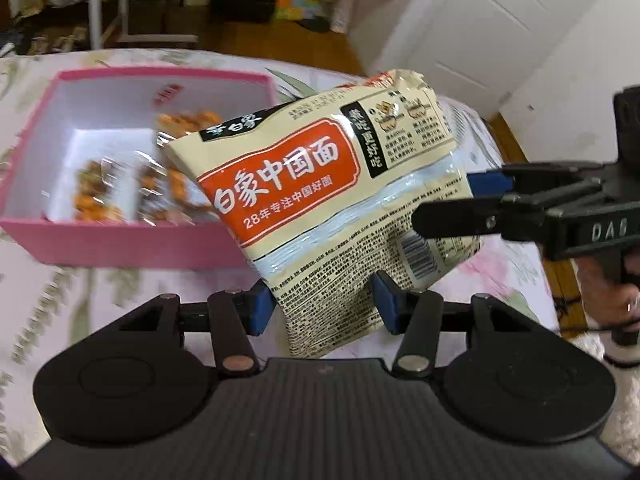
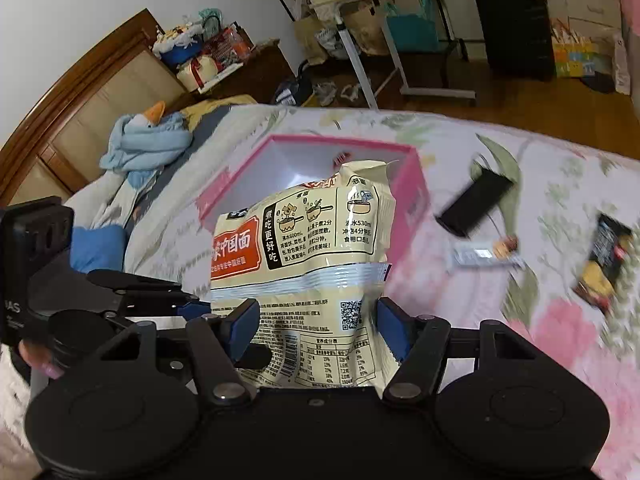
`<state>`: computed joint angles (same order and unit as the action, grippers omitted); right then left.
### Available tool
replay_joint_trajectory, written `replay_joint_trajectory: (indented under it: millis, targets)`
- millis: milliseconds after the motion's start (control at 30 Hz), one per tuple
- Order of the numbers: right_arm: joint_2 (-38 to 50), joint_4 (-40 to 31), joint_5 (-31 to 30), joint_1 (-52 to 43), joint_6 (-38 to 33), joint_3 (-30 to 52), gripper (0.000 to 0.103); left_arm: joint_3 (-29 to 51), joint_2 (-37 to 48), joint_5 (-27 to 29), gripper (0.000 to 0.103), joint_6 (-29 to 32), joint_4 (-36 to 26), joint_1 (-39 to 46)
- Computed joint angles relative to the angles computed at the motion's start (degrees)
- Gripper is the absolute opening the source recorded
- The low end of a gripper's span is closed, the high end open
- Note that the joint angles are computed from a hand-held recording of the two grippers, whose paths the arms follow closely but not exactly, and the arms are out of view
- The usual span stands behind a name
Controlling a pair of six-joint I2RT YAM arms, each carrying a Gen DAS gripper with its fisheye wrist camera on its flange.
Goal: Organize snacks
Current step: 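Lift the noodle bag with both grippers and carry it over the pink box, then open both grippers to drop the noodle bag into the box and withdraw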
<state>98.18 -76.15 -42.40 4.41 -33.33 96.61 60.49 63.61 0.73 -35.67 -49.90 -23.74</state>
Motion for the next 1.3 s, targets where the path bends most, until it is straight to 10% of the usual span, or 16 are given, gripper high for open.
replay_joint_trajectory:
  millis: [367,600,767,1300]
  targets:
    - [8.7,28.0,5.0,16.8,35.6,-1.1,0.070,3.2,10.3,8.4,0.052,18.0,1.1,27.5]
    - [15.6,35.1,6.1,21.0,48.8,1.6,0.072,4.7,13.3,1.8,0.057,23.9,5.6,30.6]
    - [15.1,33.1,8.8,22.6,42.0,-0.3,0.078,3.8,12.8,-4.5,0.063,27.0,3.3,28.9]
    - [1.3,9.0,11.5,6.0,9.8,1.8,0.079,6.6,1.4,0.6,0.063,20.9,-3.8,19.0]
